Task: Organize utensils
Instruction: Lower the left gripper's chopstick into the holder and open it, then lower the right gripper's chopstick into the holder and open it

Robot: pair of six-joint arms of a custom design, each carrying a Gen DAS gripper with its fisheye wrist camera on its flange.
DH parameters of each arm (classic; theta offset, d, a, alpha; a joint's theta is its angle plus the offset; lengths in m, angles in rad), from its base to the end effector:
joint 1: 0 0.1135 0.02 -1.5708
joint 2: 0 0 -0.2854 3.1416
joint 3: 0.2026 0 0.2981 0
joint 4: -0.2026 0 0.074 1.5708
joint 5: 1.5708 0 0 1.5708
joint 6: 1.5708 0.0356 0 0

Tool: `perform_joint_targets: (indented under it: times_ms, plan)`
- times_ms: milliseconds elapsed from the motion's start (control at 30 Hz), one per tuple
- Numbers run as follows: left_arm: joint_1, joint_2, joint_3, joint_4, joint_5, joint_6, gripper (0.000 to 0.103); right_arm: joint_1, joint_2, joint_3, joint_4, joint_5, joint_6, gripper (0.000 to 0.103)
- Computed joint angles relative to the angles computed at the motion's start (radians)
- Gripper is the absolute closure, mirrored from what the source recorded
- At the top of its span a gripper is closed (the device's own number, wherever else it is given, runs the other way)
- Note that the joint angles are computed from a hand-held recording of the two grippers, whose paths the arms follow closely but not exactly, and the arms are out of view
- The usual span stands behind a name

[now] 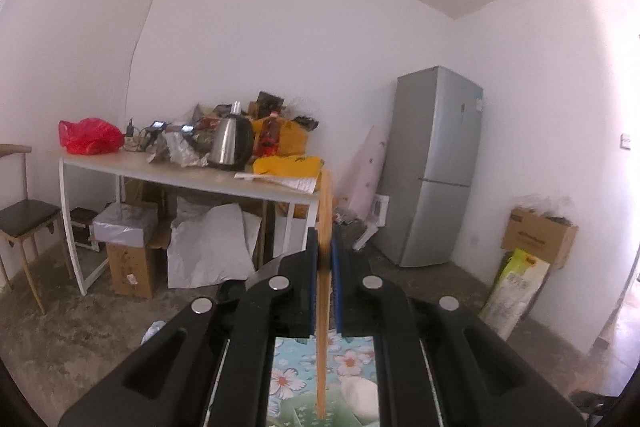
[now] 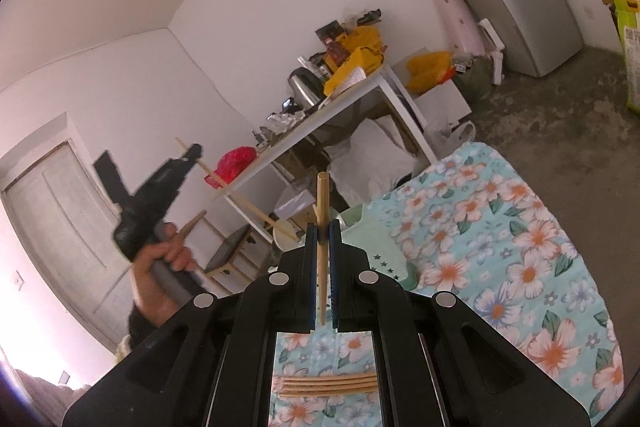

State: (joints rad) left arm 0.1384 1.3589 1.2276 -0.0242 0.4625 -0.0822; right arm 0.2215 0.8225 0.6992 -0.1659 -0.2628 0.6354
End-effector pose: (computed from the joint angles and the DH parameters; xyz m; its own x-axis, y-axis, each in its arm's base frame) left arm 0.3606 0.0342 0.3974 -0.1786 -0.0991 -0.9789 0.2995 0.9422 -0.1500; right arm 0.2193 0.0589 0.3154 -0.4940 0.4762 -0.7274 -0.2011 0.7514 0.6285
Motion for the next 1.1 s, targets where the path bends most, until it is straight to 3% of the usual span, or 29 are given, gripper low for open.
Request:
perform_joint_targets:
  times_ms: [167, 367, 500, 700, 900, 1100]
  plan:
    - [-0.046, 0.035, -0.055, 0.012, -0.058, 0.077, 0.097, -0.009, 0.026, -0.001, 0.012, -0.014, 0.001, 0.099]
    - [-0.019, 0.003, -0.107, -0.033, -0.013, 0.099, 0.096, -0.004, 0.036, 0.011, 0.007, -0.011, -0.016, 0.099]
    - [0.008, -0.039, -0.126, -0.090, 0.038, 0.126, 0.075, 0.003, 0.031, 0.025, 0.005, 0.000, -0.029, 0.099]
    - [0.066, -0.130, -0.167, -0.140, 0.123, 0.132, 0.062, 0.025, 0.053, 0.082, 0.008, 0.029, -0.071, 0.099]
    - [0.171, -0.237, -0.215, -0.224, 0.232, 0.149, 0.055, 0.099, 0.147, 0.197, 0.037, 0.129, -0.182, 0.099]
    - [0.258, -0.300, -0.264, -0.388, 0.300, 0.278, 0.048, 0.179, 0.282, 0.302, 0.081, 0.251, -0.316, 0.099]
